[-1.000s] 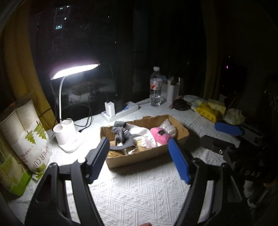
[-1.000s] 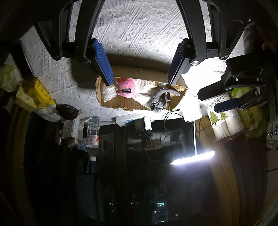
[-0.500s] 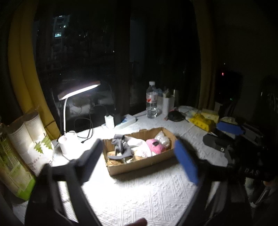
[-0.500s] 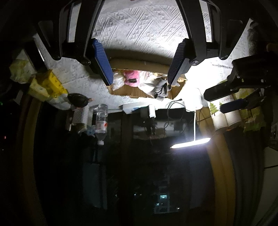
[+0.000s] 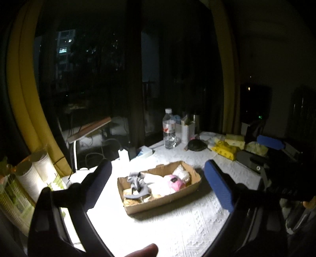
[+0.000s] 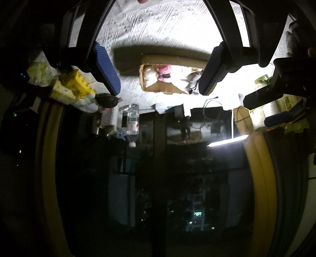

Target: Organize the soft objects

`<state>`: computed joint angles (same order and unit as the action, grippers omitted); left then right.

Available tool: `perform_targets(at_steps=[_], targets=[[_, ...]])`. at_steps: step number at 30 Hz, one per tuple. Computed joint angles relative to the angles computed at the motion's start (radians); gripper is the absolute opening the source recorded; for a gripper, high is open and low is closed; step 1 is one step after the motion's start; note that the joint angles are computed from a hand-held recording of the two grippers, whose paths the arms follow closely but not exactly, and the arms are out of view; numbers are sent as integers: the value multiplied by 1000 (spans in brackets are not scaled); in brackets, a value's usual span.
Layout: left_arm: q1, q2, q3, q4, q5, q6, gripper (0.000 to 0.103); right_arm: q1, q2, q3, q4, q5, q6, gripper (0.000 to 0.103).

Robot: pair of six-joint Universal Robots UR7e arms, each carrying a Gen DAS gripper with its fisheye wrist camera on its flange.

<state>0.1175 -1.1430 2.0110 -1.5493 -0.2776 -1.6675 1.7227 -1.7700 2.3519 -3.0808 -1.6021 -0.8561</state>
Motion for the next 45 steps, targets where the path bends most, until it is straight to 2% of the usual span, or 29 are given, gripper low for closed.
perform_targets(at_steps=[16,28,45], targets=[[21,-18,-4,-46,33,39,96,21,27,-38,-9,-23,-2,84],[29,-14,-11,-5,46,16,97,17,53,-50,-15,-31,0,84],[37,-7,14,-116,51,96,97,5,63,-55,-21,-24,-3,84]])
